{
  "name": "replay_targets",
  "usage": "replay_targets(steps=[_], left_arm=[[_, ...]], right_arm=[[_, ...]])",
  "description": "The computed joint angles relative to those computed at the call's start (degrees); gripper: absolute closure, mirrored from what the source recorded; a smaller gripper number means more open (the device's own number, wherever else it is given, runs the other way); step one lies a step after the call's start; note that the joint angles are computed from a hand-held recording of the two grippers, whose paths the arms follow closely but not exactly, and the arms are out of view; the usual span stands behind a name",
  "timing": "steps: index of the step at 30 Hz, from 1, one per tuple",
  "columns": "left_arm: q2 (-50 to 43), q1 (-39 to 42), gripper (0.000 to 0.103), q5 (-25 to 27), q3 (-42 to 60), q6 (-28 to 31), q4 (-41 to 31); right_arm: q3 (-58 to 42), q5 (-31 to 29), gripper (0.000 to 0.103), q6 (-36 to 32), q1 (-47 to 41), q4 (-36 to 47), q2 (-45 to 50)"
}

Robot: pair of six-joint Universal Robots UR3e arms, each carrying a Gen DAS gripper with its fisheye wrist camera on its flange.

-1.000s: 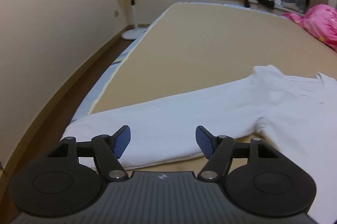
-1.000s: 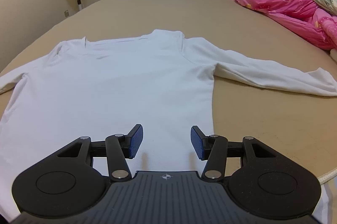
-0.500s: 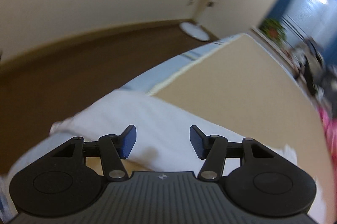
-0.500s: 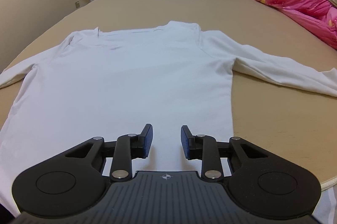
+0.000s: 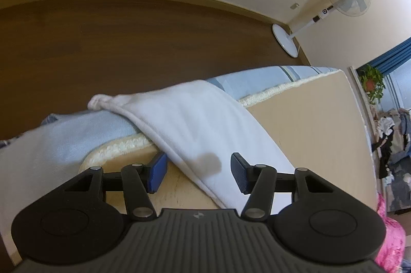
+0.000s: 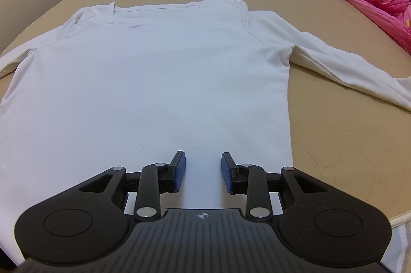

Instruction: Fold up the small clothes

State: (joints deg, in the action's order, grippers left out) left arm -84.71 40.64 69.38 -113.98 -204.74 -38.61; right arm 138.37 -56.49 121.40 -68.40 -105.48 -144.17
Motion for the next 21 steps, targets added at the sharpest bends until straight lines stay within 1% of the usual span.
replay_targets(steps=[1, 2, 3, 5, 7, 8, 9, 10, 12, 13, 14, 15, 16, 17, 18, 19, 20, 21], left_arm=[[-0.98, -2.18, 0.068, 2.58, 0.66, -1.52, 1.17], [-2.35, -3.38, 0.081, 4.92, 0.94, -2.23, 2.63], [-2.96, -4.39, 0.098, 7.06, 1.51, -3.02, 3.02], [-4.3, -6.47, 0.098, 10.37, 2.28, -3.87, 4.84], [-6.55, -12.92, 0.099, 19.21, 6.28, -3.12, 6.02], [-8.05, -17.51, 0.1, 24.66, 8.57, -1.76, 8.38], [-9.7, -21.61, 0.1, 28.7, 10.32, -0.05, 11.78], [-11.19, -25.86, 0.1, 31.26, 11.75, 2.61, 16.49], [-13.23, -33.26, 0.1, 31.64, 13.6, 7.5, 25.38], [-13.87, -36.29, 0.1, 30.81, 14.16, 9.24, 28.74], [-14.47, -39.93, 0.1, 28.09, 14.72, 11.26, 32.66], [-14.67, -42.59, 0.1, 23.84, 14.91, 12.64, 35.39], [-14.75, -44.62, 0.099, 18.01, 15.1, 13.58, 36.75], [-14.87, -45.93, 0.098, 8.34, 15.59, 14.9, 35.91], [-15.26, -46.01, 0.081, -1.53, 16.93, 17.33, 31.69], [-15.88, -46.18, 0.075, -7.88, 18.37, 20.0, 27.31], [-16.28, -47.54, 0.075, -9.56, 18.77, 21.64, 25.56], [-16.31, -48.7, 0.075, -8.48, 18.87, 22.12, 25.04]], right_arm=[[0.16, -0.24, 0.07, 0.36, 0.41, -0.71, 0.17], [0.31, -0.41, 0.07, 0.58, 0.69, -1.32, 0.34], [0.58, -0.63, 0.07, 0.87, 1.09, -2.04, 0.36], [1.07, -0.94, 0.07, 1.0, 1.62, -2.95, 0.08], [1.3, -1.0, 0.07, 0.79, 1.74, -3.31, -0.06], [1.35, -0.94, 0.07, 0.72, 1.72, -3.35, -0.13], [1.46, -0.82, 0.07, 0.56, 1.58, -3.24, -0.37], [1.58, -0.66, 0.07, 0.39, 1.41, -3.15, -0.62], [2.03, -0.4, 0.07, 0.18, 1.1, -2.68, -1.79], [2.48, -0.19, 0.07, 0.09, 0.87, -2.2, -3.01], [2.94, 0.08, 0.071, -0.04, 0.55, -1.79, -4.17], [3.46, 0.46, 0.071, -0.47, -0.01, -1.08, -5.69], [3.96, 0.79, 0.071, -0.96, -0.46, -0.46, -7.14], [4.45, 1.23, 0.071, -1.83, -1.09, 0.45, -8.83], [4.8, 1.72, 0.071, -2.79, -1.78, 1.44, -10.36], [5.03, 2.08, 0.071, -3.3, -2.27, 2.03, -11.33], [5.04, 2.59, 0.071, -4.06, -3.15, 3.54, -12.62], [4.88, 2.88, 0.071, -4.27, -3.66, 4.16, -12.92]])
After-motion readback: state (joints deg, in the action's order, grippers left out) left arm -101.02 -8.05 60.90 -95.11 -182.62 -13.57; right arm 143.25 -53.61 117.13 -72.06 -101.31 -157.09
